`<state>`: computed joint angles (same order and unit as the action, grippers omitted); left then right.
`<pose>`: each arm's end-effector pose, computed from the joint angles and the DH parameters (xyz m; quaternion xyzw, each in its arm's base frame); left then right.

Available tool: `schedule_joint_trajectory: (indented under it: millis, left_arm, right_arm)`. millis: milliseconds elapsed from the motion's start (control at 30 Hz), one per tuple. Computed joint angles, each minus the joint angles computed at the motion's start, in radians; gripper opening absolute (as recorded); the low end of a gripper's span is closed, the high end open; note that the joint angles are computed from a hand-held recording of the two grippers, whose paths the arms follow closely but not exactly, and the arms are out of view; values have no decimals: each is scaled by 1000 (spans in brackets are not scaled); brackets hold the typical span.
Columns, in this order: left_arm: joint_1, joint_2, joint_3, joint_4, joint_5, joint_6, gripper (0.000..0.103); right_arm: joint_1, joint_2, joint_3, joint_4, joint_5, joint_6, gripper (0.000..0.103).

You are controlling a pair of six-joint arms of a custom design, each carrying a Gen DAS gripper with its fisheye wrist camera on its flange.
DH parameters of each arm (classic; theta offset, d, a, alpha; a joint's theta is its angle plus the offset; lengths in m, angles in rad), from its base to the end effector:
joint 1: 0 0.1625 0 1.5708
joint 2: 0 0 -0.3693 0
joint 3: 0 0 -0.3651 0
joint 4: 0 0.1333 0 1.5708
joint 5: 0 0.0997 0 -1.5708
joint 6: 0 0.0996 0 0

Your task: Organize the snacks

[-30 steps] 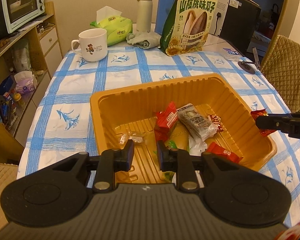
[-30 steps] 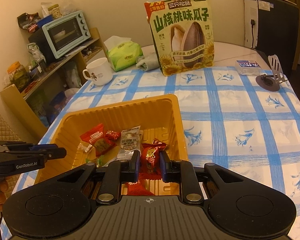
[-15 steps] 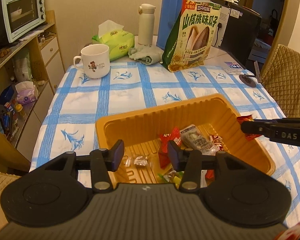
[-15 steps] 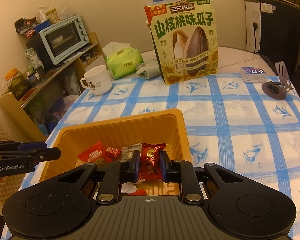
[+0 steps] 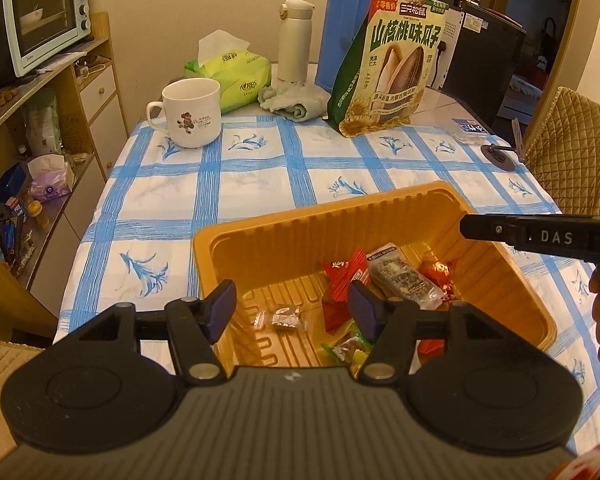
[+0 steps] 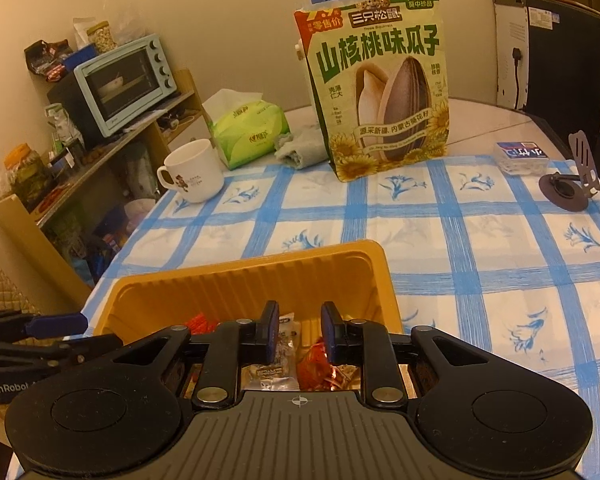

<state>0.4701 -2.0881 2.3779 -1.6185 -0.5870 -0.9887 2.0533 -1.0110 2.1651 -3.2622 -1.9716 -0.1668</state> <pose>-0.1257 -0.3064 0.3017 0.1059 0.8704 -0.3520 0.3275 0.3047 -0.3782 0.1138 0.2513 -0.9123 0.2871 0.1486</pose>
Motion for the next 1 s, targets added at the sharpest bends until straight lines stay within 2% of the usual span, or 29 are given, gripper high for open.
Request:
schedule_joint_trajectory:
  millis: [33, 67, 100, 267, 433, 600, 767, 900, 1000]
  left_arm:
    - [-3, -4, 0, 5, -1, -4, 61]
    - [-8, -7, 0, 16, -3, -12, 62]
    - [-13, -11, -1, 28, -4, -21, 63]
    - [-52, -32, -8, 88, -16, -71, 66]
    - [-130, -49, -33, 234, -42, -196, 70]
    - [-284, -54, -83, 488, -97, -442, 72]
    - [-475, -45, -125, 705, -202, -698, 74]
    - [-614, 0, -148, 802, -316, -853, 74]
    - [-706, 45, -157, 820, -395, -926, 74]
  right_arm:
    - [3, -4, 5, -4, -2, 6, 42]
    - [5, -9, 13, -14, -2, 11, 52]
    - [7, -15, 23, -26, -1, 15, 57]
    - [22, -65, 60, -3, -14, 65, 66]
    - [57, -136, 119, 1, -39, 110, 83]
    - [113, -229, 186, 30, -75, 162, 94]
    - [176, -339, 246, 109, -108, 223, 97]
    - [228, -441, 292, 206, -126, 261, 98]
    - [268, -529, 326, 297, -140, 288, 98]
